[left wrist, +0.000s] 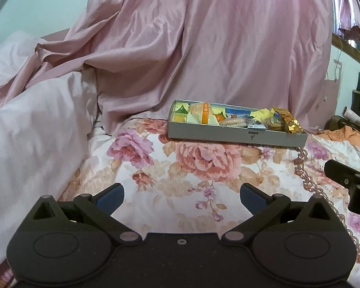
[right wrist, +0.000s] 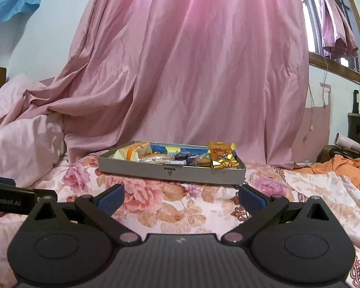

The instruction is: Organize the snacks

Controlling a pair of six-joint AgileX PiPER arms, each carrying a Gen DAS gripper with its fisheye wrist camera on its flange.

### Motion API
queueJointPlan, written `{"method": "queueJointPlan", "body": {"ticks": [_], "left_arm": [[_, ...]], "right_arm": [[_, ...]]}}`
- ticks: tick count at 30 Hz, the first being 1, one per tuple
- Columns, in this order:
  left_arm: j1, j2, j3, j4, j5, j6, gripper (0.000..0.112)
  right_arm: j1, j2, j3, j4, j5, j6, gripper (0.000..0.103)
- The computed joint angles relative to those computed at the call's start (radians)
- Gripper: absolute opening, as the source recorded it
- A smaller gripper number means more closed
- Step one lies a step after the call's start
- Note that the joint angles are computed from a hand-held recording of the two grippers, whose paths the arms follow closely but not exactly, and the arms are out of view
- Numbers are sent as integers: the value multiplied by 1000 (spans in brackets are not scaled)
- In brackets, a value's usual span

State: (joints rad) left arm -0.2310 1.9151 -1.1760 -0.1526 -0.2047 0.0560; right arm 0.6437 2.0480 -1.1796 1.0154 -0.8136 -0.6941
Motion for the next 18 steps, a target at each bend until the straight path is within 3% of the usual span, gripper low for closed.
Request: {"method": "queueJointPlan", "body": {"ticks": [18], "left_arm": [[1, 11, -10, -23, 55, 36, 102]], "right_arm": [[10, -4, 19, 57, 14, -31, 103]]}}
